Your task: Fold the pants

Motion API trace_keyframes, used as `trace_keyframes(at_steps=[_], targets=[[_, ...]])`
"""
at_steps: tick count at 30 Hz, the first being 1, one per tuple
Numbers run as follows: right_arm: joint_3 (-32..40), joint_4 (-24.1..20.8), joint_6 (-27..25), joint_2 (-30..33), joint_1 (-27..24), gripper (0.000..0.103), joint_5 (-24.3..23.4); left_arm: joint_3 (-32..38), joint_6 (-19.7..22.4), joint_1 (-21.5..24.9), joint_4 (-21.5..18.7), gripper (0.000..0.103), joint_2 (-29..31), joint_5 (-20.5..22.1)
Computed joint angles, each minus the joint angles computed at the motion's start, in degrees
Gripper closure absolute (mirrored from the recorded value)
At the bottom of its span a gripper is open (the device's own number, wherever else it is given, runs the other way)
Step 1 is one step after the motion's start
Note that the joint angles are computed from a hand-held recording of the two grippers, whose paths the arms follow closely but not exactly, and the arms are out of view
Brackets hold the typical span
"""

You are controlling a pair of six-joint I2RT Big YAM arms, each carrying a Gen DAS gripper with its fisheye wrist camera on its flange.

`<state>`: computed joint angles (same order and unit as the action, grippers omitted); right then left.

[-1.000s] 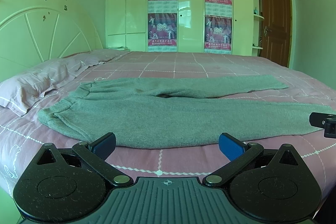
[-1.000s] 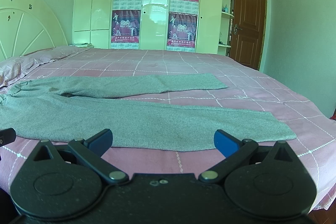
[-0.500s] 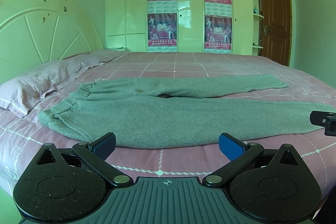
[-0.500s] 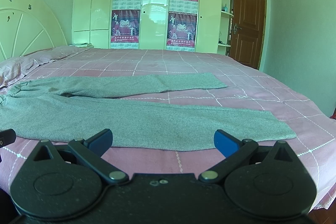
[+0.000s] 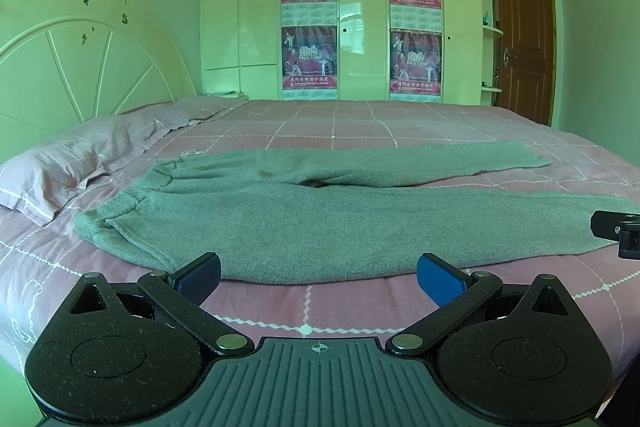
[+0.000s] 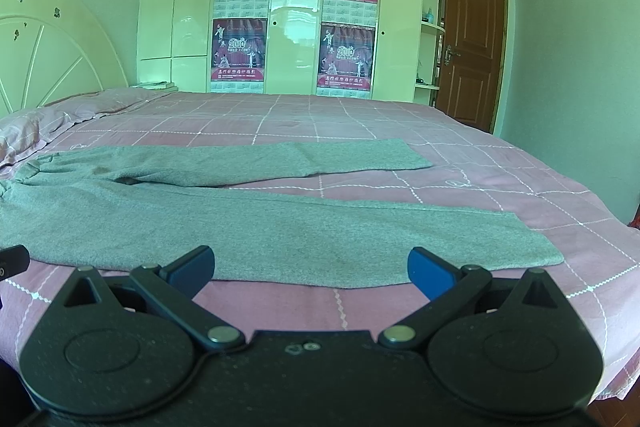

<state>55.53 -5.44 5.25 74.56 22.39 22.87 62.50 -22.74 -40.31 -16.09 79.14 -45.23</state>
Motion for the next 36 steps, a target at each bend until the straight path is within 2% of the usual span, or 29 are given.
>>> trace_keyframes(at_steps=[4, 7, 10, 11, 15, 19, 21, 24, 27, 29, 30, 32, 36], targets=[[0.1, -0.1, 0.2, 0.0, -0.1, 0.006, -0.3, 0.1, 0.0, -0.1, -0.4, 0.0, -0.2, 0.1], [0.1, 0.9, -1.0, -0.8, -1.4, 0.006, -3.9, 0.8, -0.3, 1.5, -2.5, 0.0, -0.9, 1.8], [1.5, 2.1, -0.3, -1.0, -3.3, 0.006, -10.1, 0.3, 1.5, 5.0, -1.7, 0.0, -2.8, 5.5], [2.6, 1.9, 0.0, -0.5, -3.7, 0.006, -11.5, 0.9, 1.8, 6.7, -2.6, 0.0, -2.8, 7.1], [8.3, 1.3, -1.0, 3.9, -4.4, 0.006, -14.0, 2.7, 4.4, 13.1, -3.5, 0.0, -2.5, 8.6], [16.5, -1.0, -2.3, 10.4, -3.6, 0.006, -15.5, 5.4, 7.6, 19.5, -2.5, 0.0, -0.4, 10.9], [21.2, -2.4, -2.7, 14.1, -3.5, 0.006, -16.3, 6.9, 10.6, 22.5, -1.1, 0.0, 1.3, 13.3], [30.7, -9.0, -4.4, 20.3, -3.5, 0.006, -19.0, 11.5, 14.8, 27.3, -1.5, 0.0, 5.2, 19.0], [40.8, -14.5, -7.1, 26.9, -3.4, 0.006, -20.6, 18.0, 15.2, 32.4, -3.0, 0.0, 10.5, 23.4], [46.3, -15.2, -8.5, 30.8, -3.4, 0.006, -20.3, 23.4, 15.6, 35.6, -5.2, 0.015, 14.8, 26.0], [49.8, -16.2, -9.2, 33.1, -3.4, 0.006, -20.3, 26.3, 15.8, 37.2, -6.5, 0.017, 17.0, 28.0], [57.2, -19.1, -10.6, 38.0, -3.6, 0.006, -21.0, 31.8, 16.6, 39.6, -8.1, 0.017, 21.7, 30.5], [72.3, -26.4, -12.6, 47.7, -3.6, 0.006, -20.7, 44.5, 19.1, 43.2, -15.9, 0.017, 32.3, 35.8]])
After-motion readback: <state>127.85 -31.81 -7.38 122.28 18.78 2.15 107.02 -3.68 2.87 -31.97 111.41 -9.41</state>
